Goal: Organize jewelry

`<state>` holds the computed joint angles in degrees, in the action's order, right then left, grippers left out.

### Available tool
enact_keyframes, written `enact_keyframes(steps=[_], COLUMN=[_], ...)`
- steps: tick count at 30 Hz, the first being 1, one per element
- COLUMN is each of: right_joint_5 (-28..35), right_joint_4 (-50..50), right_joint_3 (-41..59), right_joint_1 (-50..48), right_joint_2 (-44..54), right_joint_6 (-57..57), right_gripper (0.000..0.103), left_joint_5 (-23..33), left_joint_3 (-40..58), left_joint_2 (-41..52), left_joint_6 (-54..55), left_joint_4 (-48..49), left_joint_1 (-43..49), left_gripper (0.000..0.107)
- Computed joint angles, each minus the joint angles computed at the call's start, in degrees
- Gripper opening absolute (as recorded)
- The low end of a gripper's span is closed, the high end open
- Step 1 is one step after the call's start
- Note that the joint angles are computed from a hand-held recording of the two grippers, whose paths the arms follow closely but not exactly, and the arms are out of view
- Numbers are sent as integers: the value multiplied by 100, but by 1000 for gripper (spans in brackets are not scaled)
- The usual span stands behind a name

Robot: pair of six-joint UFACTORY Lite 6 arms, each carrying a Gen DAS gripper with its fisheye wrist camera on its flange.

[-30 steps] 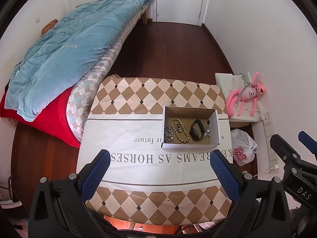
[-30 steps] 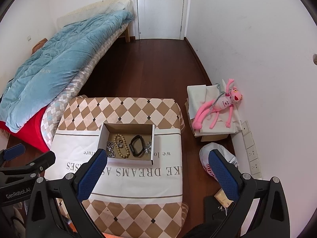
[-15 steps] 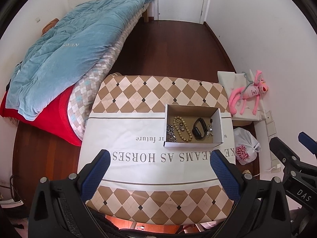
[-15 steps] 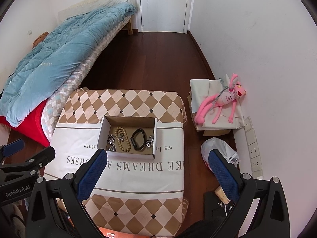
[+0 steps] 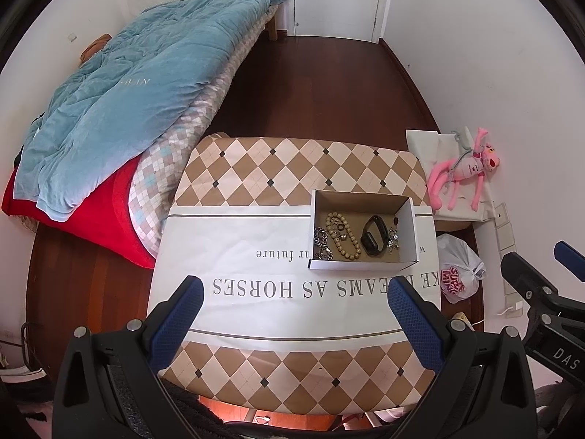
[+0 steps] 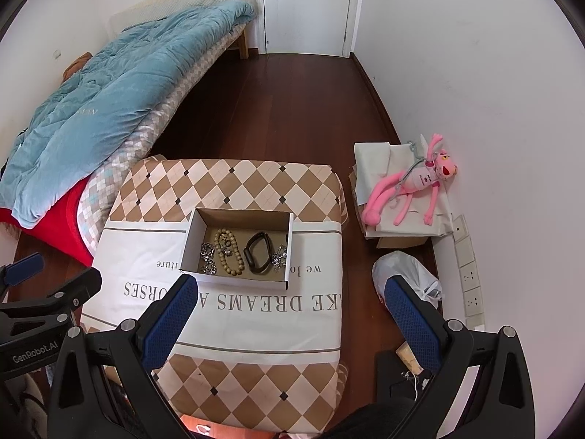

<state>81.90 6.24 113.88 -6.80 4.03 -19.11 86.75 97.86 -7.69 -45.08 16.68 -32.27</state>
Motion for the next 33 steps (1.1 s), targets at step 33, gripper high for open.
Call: enact_keyframes(steps=[33], right_joint_5=[-13], right_joint_4=[-10], right_joint_3=[-80], right_joint_1=[-3], right_joint_2=[-62], right_joint_6=[-18], right_gripper=[103], left_joint_5=[128], left_joint_3=[132], left_joint_2=[14], left_joint_6=[-30], left_joint_4=[199], left_joint_1=[-136], left_gripper=[103])
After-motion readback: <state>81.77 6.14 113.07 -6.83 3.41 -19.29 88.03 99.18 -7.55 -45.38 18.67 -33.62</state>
